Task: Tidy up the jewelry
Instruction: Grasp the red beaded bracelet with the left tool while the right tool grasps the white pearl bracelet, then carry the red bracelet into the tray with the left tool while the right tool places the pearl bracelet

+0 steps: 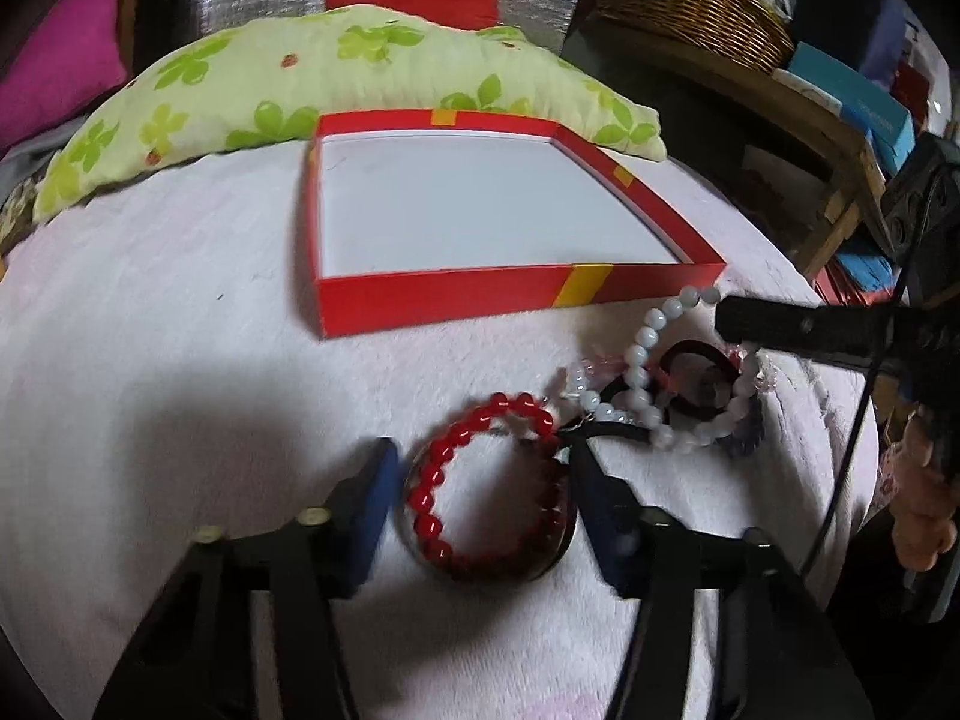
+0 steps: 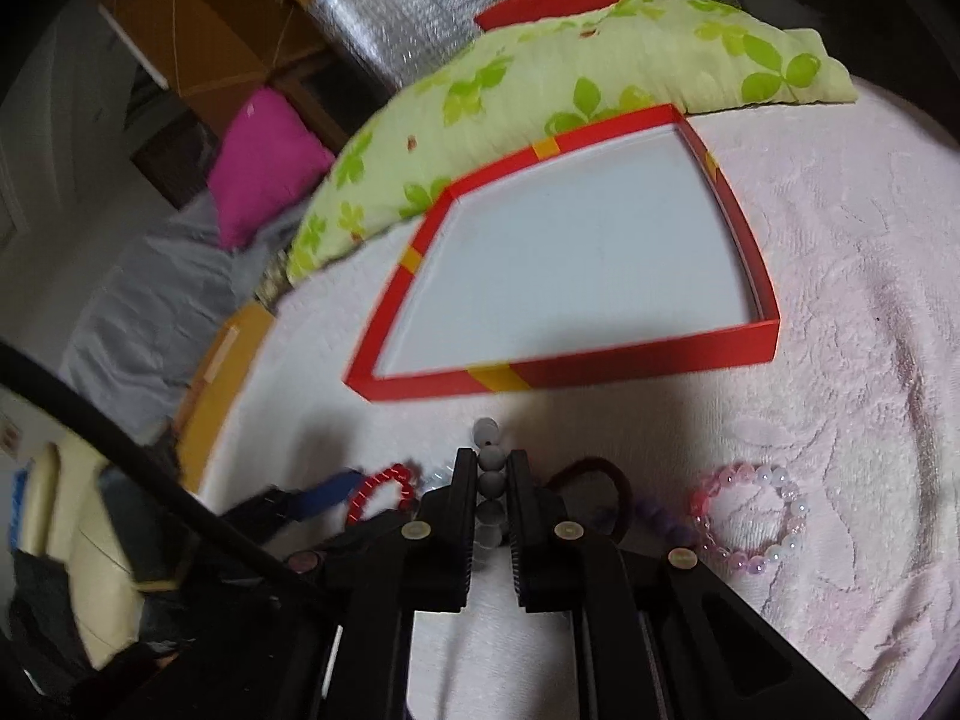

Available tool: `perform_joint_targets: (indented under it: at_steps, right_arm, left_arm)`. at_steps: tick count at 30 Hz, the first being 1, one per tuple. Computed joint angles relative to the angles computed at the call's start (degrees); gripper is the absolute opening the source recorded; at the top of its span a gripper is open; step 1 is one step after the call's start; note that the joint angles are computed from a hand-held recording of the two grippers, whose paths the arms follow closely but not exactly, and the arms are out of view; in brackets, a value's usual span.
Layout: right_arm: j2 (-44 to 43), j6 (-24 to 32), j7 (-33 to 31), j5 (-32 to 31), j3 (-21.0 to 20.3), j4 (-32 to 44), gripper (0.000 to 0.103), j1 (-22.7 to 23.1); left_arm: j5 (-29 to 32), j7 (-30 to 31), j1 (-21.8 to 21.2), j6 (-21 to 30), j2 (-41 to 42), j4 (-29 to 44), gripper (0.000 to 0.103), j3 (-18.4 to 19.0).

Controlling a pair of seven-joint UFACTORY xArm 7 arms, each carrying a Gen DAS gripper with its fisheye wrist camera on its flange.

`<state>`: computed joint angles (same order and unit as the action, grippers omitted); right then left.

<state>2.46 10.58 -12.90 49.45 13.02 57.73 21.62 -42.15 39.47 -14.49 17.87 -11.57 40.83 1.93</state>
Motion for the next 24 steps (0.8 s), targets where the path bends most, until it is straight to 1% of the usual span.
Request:
perform_joint_targets:
  at_steps: [1, 2, 3, 4, 5, 6, 7, 8, 9, 13, 17, 18, 19, 22, 24]
  right_arm:
    - [0.06, -0.02, -3.38, 4.44, 0.38, 0.5, 0.011, -0.29]
    - [-0.28, 0.12, -5.68, 7.45, 0.48, 0.51, 0.011, -0.47]
    - [-0.53, 0.06, -6.96, 9.22, 0.41, 0.47, 0.011, -0.43]
    - [-0.73, -0.18, -7.28, 9.72, 0.27, 0.34, 0.011, -0.26]
    - [-0.75, -0.28, -7.45, 10.04, 0.13, 0.43, 0.011, -0.09]
    - [-0.72, -0.33, -8.71, 11.71, 0.13, 0.66, 0.011, 0.03]
    - [-0.79, 0.12, -11.05, 14.66, 0.11, 0.99, 0.011, 0.0]
    - [-0.75, 0.59, -12.88, 16.98, 0.01, 1.36, 0.011, 0.0]
    - [-0.87, 1.04, -15.37, 20.12, -0.07, 1.65, 0.011, -0.04]
    - [-1.52, 2.57, -27.0, 33.47, -0.66, 3.08, 0.011, 0.02]
    - [-1.97, 3.88, -34.42, 42.16, -1.74, 4.49, 0.011, -0.14]
    - [-1.86, 3.93, -35.1, 43.01, -1.96, 4.96, 0.011, -0.23]
    - [-1.69, 3.8, -35.53, 43.59, -2.11, 5.42, 0.011, -0.32]
    - [-0.28, 3.77, -36.59, 45.28, -2.61, 7.83, 0.011, -0.89]
    - [1.3, 3.58, -35.75, 44.51, -2.77, 9.87, 0.011, -1.28]
  left_arm:
    - [0.2, 0.28, -0.02, -0.21, 0.45, 0.35, 0.047, -0.03]
    - [0.07, 0.5, -0.01, -0.22, 0.73, 0.63, 0.042, 0.01]
    - [-0.82, 1.19, -0.13, 0.05, 0.81, 0.83, 0.039, 0.3]
    - [-2.27, 2.11, -0.29, 0.62, 0.87, 1.13, 0.03, 0.72]
    - [-3.26, 2.84, -0.26, 1.21, 0.85, 1.27, 0.025, 0.89]
    - [-4.21, 3.7, -0.22, 1.72, 0.76, 1.34, 0.023, 0.99]
    - [-4.67, 4.17, -0.1, 1.65, 0.56, 1.16, 0.02, 0.78]
    - [-5.03, 4.7, -0.06, 1.18, 0.33, 0.94, 0.014, 0.55]
    - [-5.15, 4.87, 0.0, 0.59, 0.04, 0.61, 0.012, 0.31]
    - [-8.15, 7.65, -0.6, 0.79, -0.86, 0.56, 0.012, 1.06]
    - [-11.58, 10.35, -1.25, 0.13, -1.78, 0.64, 0.012, 1.79]
    - [-12.61, 11.02, -1.35, 0.34, -1.98, 0.8, 0.012, 2.1]
    - [-14.62, 12.5, -1.65, 0.95, -2.36, 1.24, 0.009, 2.81]
    - [-19.0, 16.77, -1.91, 1.85, -3.67, 2.29, 0.01, 3.64]
    - [-20.21, 17.9, -1.61, 3.14, -3.92, 3.44, 0.01, 3.71]
